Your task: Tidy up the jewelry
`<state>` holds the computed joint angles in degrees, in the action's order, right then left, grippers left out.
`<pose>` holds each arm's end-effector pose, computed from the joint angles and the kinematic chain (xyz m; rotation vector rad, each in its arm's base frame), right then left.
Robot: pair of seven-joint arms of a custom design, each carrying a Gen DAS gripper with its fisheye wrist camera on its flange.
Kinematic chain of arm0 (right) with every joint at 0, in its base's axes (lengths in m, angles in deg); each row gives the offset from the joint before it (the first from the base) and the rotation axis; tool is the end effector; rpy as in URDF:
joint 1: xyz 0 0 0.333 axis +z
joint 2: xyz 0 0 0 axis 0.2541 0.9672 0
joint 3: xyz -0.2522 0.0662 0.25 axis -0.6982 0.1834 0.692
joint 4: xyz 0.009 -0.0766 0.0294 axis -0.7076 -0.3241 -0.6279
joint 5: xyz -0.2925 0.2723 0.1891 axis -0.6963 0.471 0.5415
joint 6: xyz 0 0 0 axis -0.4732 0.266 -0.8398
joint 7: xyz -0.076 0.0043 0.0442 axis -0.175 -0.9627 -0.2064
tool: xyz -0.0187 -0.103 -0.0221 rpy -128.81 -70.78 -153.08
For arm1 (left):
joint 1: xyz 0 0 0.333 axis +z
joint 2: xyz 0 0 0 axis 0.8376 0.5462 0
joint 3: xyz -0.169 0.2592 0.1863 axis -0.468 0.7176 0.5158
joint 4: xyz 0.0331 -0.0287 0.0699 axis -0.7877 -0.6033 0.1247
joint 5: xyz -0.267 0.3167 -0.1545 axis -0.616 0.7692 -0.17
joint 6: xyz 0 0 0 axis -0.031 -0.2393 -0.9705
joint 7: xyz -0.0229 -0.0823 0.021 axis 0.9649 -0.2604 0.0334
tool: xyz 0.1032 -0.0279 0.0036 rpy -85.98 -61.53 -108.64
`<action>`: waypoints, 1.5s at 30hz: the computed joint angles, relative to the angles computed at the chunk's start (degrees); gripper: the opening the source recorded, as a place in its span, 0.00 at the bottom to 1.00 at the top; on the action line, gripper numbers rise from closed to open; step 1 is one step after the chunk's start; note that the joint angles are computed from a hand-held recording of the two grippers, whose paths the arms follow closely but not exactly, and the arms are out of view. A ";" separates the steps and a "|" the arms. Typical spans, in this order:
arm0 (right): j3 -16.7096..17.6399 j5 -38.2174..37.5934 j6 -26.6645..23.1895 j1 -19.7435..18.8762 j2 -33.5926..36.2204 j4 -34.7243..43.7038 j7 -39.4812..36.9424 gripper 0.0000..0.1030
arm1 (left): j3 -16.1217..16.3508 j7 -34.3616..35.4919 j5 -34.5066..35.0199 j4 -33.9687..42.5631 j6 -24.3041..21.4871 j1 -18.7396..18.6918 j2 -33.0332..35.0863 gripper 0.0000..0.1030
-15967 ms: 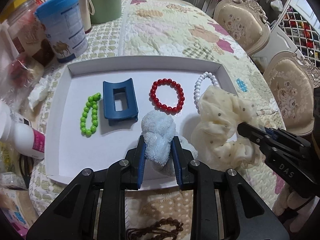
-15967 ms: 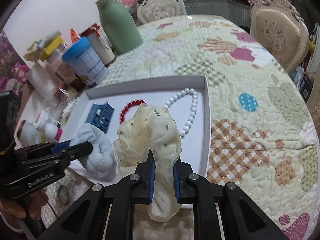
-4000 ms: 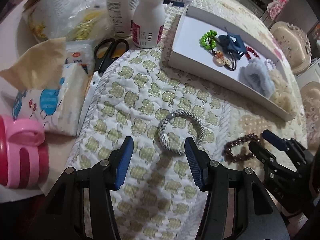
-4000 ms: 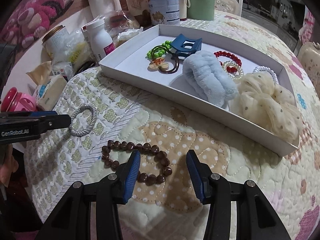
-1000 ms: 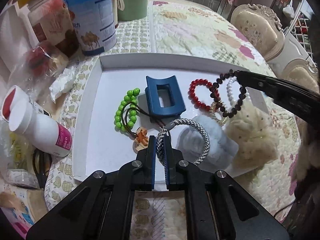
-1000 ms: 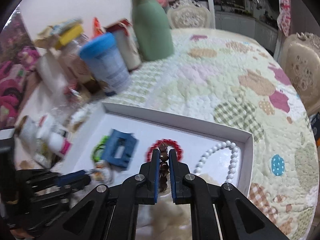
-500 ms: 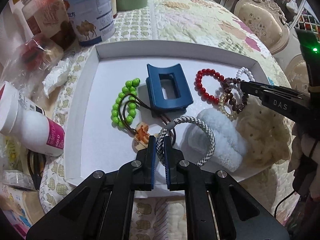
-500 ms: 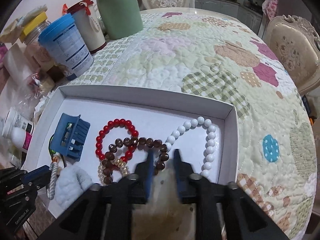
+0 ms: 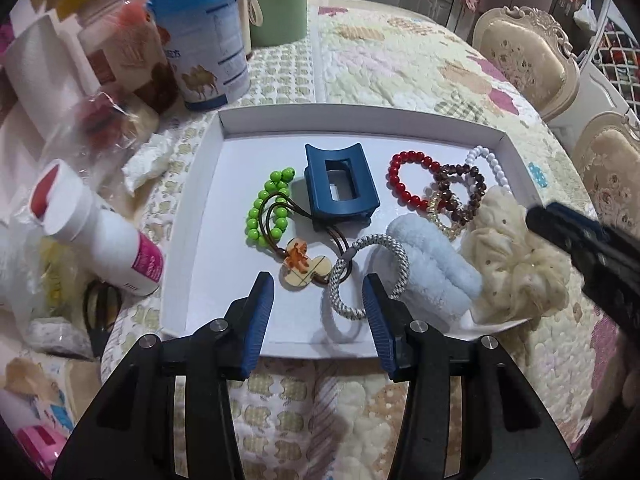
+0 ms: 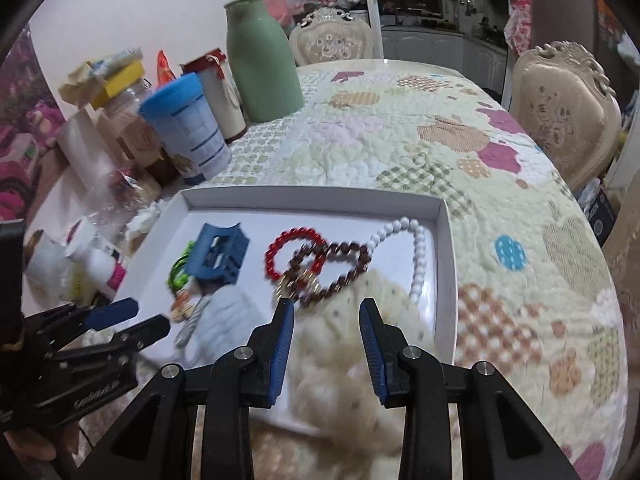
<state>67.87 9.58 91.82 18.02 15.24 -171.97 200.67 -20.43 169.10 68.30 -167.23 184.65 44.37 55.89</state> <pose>0.4158 0.0983 0.4744 -1.2414 2.2584 -0.6240 0.5445 -0.2443 0.4692 -1.1737 2.6464 -0.6657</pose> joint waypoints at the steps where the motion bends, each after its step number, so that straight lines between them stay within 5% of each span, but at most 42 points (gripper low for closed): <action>1: 0.54 0.18 -0.13 0.16 -0.73 -0.46 0.80 0.31 | 0.02 0.06 -0.08 -0.40 0.17 0.00 -0.46 0.44; 15: 5.07 0.11 -6.03 3.56 -9.09 -3.48 8.61 0.32 | 0.85 2.37 -3.27 -7.73 2.60 -1.62 -9.24 0.44; 45: 6.30 -2.49 -13.65 8.38 -14.15 -1.92 9.72 0.37 | 3.10 3.09 -6.96 -13.50 5.17 -3.36 -19.34 0.44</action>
<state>74.17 7.09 78.17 26.40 1.09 -173.89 210.39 -17.33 172.19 61.34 -180.73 189.82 41.01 36.55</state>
